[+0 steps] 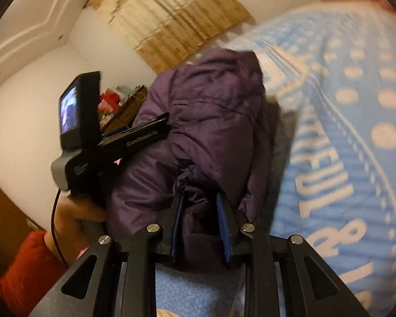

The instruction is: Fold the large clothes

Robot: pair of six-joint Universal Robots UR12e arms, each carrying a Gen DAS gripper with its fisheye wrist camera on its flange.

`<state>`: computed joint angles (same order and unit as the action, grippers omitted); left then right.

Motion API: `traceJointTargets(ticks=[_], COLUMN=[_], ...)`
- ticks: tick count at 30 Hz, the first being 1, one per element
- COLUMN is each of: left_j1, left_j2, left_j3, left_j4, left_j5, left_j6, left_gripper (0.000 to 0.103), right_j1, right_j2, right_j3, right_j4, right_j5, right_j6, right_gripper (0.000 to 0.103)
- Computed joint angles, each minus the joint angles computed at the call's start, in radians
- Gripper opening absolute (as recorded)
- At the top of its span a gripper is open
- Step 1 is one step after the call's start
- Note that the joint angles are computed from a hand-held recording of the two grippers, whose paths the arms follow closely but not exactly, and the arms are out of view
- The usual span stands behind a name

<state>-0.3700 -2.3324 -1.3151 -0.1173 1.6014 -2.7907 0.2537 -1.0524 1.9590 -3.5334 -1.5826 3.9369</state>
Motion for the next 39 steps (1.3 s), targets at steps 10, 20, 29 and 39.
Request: traceJointTargets(ticks=[10,20,29,39], left_j1=[0.016,0.018,0.016,0.019], left_j2=[-0.001,0.002,0.001,-0.016], left_j3=[0.011,0.002,0.006,0.043], left_j4=[-0.051,-0.038,-0.045,-0.101], left_j5=[-0.055,-0.065,-0.061,-0.084], left_j6=[-0.045,-0.052,-0.054,-0.092], left_gripper=[0.103,0.103,0.103,0.103], right_j1=[-0.020,-0.091,-0.068,-0.092], right_j2=[-0.061,-0.015,0.074,0.114], right_j3=[0.000,-0.255,-0.350,-0.386], right_j4=[0.067,0.362,0.502,0.492], right_j5=[0.051,0.050,-0.115,-0.067], right_j6=[-0.038,-0.050,-0.109,-0.114], right_gripper=[0.027,0.028,0.028,0.026])
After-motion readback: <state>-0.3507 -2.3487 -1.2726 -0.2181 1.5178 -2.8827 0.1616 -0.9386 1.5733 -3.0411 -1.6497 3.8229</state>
